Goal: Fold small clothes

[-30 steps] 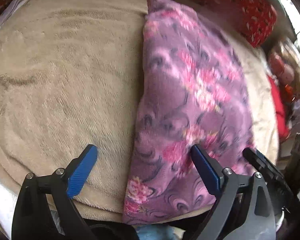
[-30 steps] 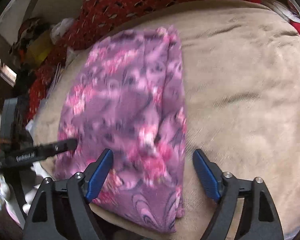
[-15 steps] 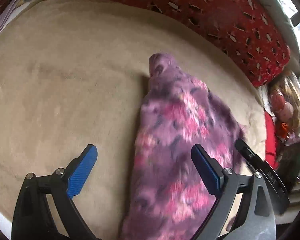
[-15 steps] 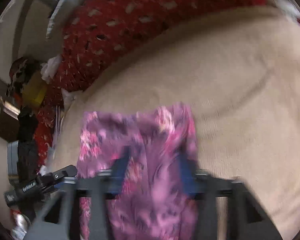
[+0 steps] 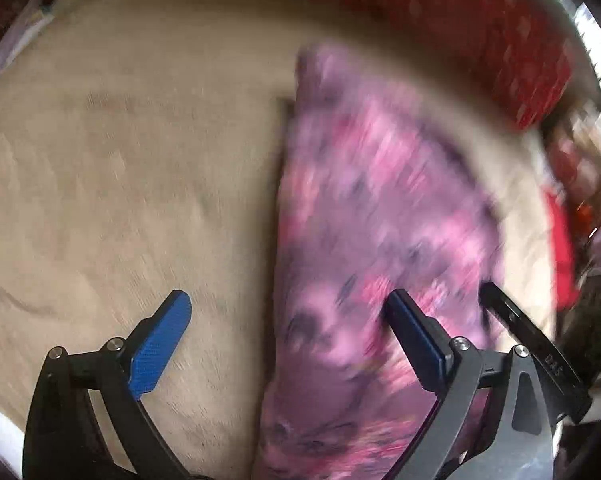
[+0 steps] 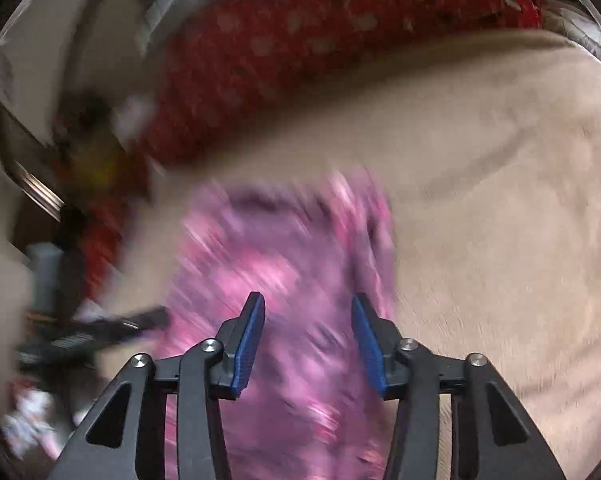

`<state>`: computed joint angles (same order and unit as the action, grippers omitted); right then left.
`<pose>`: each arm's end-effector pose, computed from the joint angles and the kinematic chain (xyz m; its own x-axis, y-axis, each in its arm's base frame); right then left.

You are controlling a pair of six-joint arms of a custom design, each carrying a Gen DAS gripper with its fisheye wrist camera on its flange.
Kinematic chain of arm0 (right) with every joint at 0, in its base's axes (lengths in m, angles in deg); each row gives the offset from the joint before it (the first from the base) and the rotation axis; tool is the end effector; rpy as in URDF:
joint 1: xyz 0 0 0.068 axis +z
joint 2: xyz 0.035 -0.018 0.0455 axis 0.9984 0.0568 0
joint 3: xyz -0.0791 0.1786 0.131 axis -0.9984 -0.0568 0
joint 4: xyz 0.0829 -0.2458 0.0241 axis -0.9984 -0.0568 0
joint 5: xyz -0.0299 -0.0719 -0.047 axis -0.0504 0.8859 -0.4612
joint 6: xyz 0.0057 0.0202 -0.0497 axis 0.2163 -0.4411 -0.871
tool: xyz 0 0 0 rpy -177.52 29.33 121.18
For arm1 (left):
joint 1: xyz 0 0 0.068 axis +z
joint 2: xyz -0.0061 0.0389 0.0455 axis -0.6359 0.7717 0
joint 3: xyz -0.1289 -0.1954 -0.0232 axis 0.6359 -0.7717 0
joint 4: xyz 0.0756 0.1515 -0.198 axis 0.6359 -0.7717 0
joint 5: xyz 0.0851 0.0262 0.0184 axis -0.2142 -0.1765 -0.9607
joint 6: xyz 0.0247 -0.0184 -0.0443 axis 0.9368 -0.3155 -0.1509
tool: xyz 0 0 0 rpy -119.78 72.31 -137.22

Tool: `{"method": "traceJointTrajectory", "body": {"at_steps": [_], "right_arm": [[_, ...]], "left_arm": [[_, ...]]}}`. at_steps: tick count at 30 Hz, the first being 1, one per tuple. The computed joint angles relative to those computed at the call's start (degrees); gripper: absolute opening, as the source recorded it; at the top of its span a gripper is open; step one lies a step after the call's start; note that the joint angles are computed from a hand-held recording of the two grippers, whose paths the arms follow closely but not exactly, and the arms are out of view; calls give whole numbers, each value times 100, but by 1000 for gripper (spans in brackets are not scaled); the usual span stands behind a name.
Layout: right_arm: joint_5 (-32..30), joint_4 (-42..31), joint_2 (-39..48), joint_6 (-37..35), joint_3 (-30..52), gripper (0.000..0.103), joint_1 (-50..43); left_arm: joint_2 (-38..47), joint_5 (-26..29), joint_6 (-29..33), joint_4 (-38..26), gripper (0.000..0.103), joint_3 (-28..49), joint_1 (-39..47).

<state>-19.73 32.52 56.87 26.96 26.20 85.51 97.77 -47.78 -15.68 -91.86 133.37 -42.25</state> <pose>0.3087 0.0116 0.1401 -0.8806 0.0547 -0.4706 -0.1952 0.8632 0.4656 0.3008 -0.0202 0.1633 -0.9368 -0.2523 -0.2424 -0.1947 0.9516 -0.2379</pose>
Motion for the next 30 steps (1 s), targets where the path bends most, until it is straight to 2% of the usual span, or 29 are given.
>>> {"method": "traceJointTrajectory", "body": {"at_steps": [2, 4, 7, 9, 11, 13, 15, 17, 18, 19, 21, 23, 26, 28, 30], "right_arm": [[154, 298, -288, -18, -276, 46, 65], [409, -256, -622, -140, -175, 48, 145], [113, -675, -1398, -540, -497, 49, -75], [282, -689, -1772, -614, -957, 60, -200], [658, -873, -1395, -722, -988, 63, -261], [293, -869, -1454, -494, -1110, 65, -519], [230, -1197, -1809, -413, -1163, 68, -688], [422, -1286, -2247, -648, -1403, 70, -662], [584, -1268, -2357, -734, -1525, 78, -606], [808, -1210, -2431, -755, -1660, 81, -505], [881, -1124, -2556, -735, -1860, 81, -483], [938, -1255, -2820, -641, -1920, 82, -503], [1245, -1626, -3169, -648, -1841, 82, -458], [1279, -1832, -3343, -644, -1829, 82, -510], [1180, -2091, -3957, -753, -2076, 82, -641]], "left_arm": [[-370, -193, -14, -38, 99, -227, -80], [-884, -250, 74, -211, 99, -404, -111], [-1694, -393, 107, -329, 99, -902, -172], [-1792, -510, 65, -266, 99, -1261, -272], [-1470, -341, -56, -91, 100, -1351, -225], [-1748, -117, -243, -232, 100, -1480, -77], [-2195, -65, -143, -382, 100, -1703, -26], [-2363, -376, -87, -380, 100, -1953, -205], [-2404, -453, -44, -344, 100, -2119, -251], [-2423, -519, -62, -310, 100, -2225, -300], [-2823, -604, -180, -357, 100, -2474, -399], [-3447, -690, -165, -595, 100, -2693, -532], [-4208, -1098, -307, -1069, 100, -2894, -923], [-4766, -1382, -516, -1306, 100, -3050, -1285], [-5372, -1658, -886, -1676, 100, -3183, -1806]]}}
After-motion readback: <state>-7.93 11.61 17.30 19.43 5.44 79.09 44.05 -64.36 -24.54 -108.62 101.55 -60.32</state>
